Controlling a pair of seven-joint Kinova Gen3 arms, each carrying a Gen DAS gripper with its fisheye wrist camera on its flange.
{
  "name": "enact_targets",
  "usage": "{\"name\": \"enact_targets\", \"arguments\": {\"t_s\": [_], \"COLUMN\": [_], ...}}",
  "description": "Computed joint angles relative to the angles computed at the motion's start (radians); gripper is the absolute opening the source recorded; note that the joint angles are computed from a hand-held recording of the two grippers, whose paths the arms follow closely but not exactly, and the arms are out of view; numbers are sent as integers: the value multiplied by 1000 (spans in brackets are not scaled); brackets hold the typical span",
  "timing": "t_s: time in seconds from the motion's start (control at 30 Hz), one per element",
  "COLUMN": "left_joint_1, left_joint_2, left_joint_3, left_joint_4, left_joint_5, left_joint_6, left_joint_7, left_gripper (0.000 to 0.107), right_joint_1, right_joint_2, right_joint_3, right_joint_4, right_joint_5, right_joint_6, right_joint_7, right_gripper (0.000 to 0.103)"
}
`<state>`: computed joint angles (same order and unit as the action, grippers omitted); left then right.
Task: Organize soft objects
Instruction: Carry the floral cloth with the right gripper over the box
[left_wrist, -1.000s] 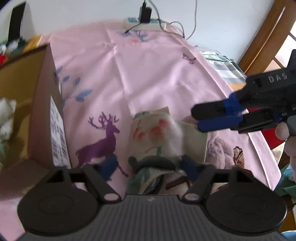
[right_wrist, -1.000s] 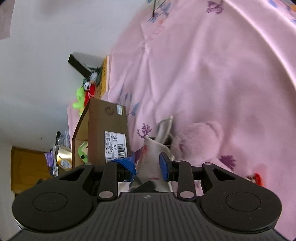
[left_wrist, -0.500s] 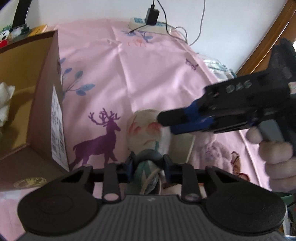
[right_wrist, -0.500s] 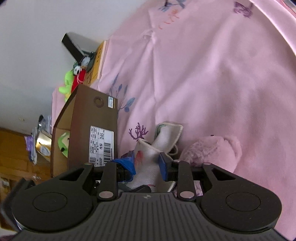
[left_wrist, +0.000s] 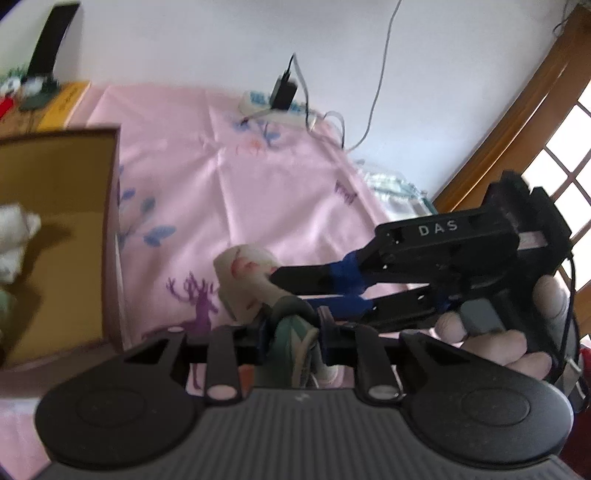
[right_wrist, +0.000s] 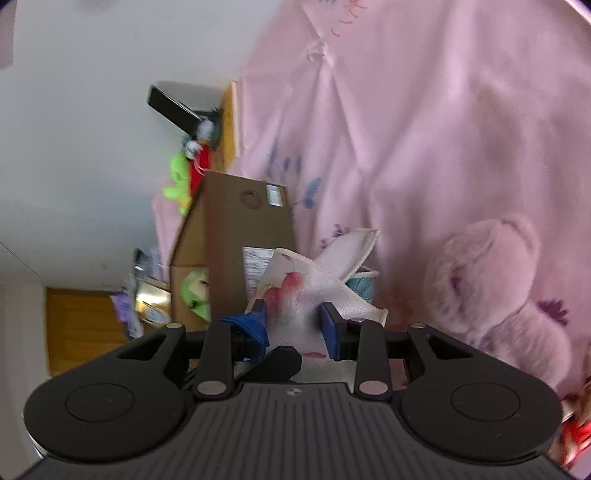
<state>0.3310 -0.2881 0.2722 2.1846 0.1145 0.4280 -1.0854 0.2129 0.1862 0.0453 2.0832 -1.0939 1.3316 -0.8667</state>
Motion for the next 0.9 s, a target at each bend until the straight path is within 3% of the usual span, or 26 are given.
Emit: {"name": "enact_targets", "arguments": {"t_s": [0.2,0.37,0.6,0.83,0.9], "left_joint_1": [-49,-91,-159,-252,-230], "left_joint_2": [-128,-224,-314,-334,-317], "left_joint_3": [13,-22,-103,-137,-186], "left_joint_4": [-34,-58,-25,71,85], "left_joint_5": [-51,-94,-102,-91,-83], "left_joint_6": [7,46,100,34,26], "left_joint_7": [-12,-77,-171,-204,-235], "left_gripper": [17,17,17,17,17], "right_joint_1": [16,-46,-218,-356,-379], "right_joint_2": [-50,-94,-96,-24,-13], "right_joint_3": [5,-16,-98,-167,-181], "right_joint_4": [-1,-53,-131,-188,-189], "right_joint_5": [-124,-224,-285,-273,-271], "right_joint_6": [77,86,-56,-218,-260], "right_joint_7": [44,86,97,133,147], "right_gripper": [16,16,16,16,16]}}
